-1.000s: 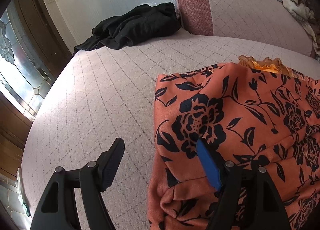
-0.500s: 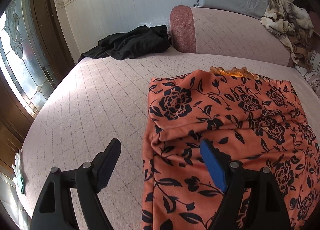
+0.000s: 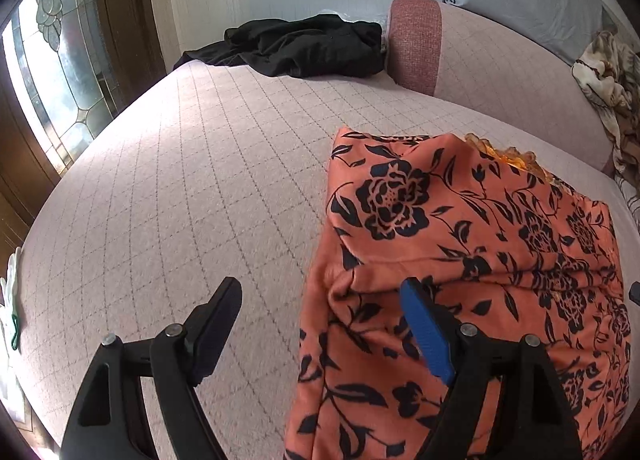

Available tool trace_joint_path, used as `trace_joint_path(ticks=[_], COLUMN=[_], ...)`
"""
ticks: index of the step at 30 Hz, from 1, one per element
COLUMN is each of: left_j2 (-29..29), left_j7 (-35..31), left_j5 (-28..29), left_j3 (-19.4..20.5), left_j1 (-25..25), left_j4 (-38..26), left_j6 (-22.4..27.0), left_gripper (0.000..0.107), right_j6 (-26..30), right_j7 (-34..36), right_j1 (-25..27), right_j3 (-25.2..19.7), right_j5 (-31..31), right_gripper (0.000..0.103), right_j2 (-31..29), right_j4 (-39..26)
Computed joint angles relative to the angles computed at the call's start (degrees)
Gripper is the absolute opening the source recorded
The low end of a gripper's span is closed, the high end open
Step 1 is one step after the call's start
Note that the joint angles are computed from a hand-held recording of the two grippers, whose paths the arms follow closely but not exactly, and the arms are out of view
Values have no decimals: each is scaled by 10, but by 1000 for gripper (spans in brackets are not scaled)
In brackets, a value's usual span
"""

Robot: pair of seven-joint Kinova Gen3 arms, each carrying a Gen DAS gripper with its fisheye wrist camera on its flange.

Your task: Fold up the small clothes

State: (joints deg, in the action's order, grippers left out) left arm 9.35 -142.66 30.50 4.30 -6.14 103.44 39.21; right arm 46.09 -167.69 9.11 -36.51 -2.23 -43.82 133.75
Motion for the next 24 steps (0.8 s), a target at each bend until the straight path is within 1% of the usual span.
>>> trace_joint_path(ticks=[2, 3, 5, 7, 9, 11, 13, 15, 16, 17, 18, 19, 22, 24], left_j2=[27, 41, 63, 76, 83, 82, 80, 72, 68, 64, 58, 51, 29, 15], left_j7=[45, 69, 96, 121, 115, 117, 116, 110, 102, 90, 77, 65, 9, -19], left_j5=[-43, -62, -80, -107, -100, -102, -97, -84, -77, -68, -60, -53, -7, 16], left_j3=[-13, -9, 7, 6, 23, 26, 27, 29, 30, 32, 32, 30, 23, 12], left_j1=[42, 48, 42, 54, 38, 35, 28, 18, 11, 3, -4, -11, -45, -56], left_j4=[-15, -25, -48, -62, -68, -73, -78, -79, -80, -81, -79, -75, -61, -50], left_j6=[-39, -45, -30, -20, -7, 2, 8, 6, 9, 12, 15, 20, 60, 81], left_gripper=[82, 82, 81, 82, 79, 79, 79, 79, 79, 79, 79, 79, 79, 80], right_j6=[-39, -55, -85, -118, -146, -172, -188, -166, -143, -120, -96, -73, -3, 44], right_j7=[17, 24, 27, 18, -2, -15, -53, -60, -53, -53, -49, -49, -58, -69], right_j1=[10, 16, 21, 25, 28, 25, 2, -15, -10, -3, -7, -21, -57, -74], right_j3=[28, 39, 60, 76, 91, 108, 124, 123, 111, 91, 82, 79, 51, 35], right_j5=[11, 19, 45, 71, 91, 94, 115, 117, 108, 101, 92, 87, 76, 59], right_gripper=[15, 15, 15, 15, 15, 16, 15, 15, 15, 15, 15, 15, 15, 17], right_j2=[34, 50, 78, 103, 134, 178, 184, 166, 149, 125, 98, 72, -8, -61], right_j4=[12, 14, 17, 22, 29, 46, 55, 49, 40, 32, 24, 18, 0, -14])
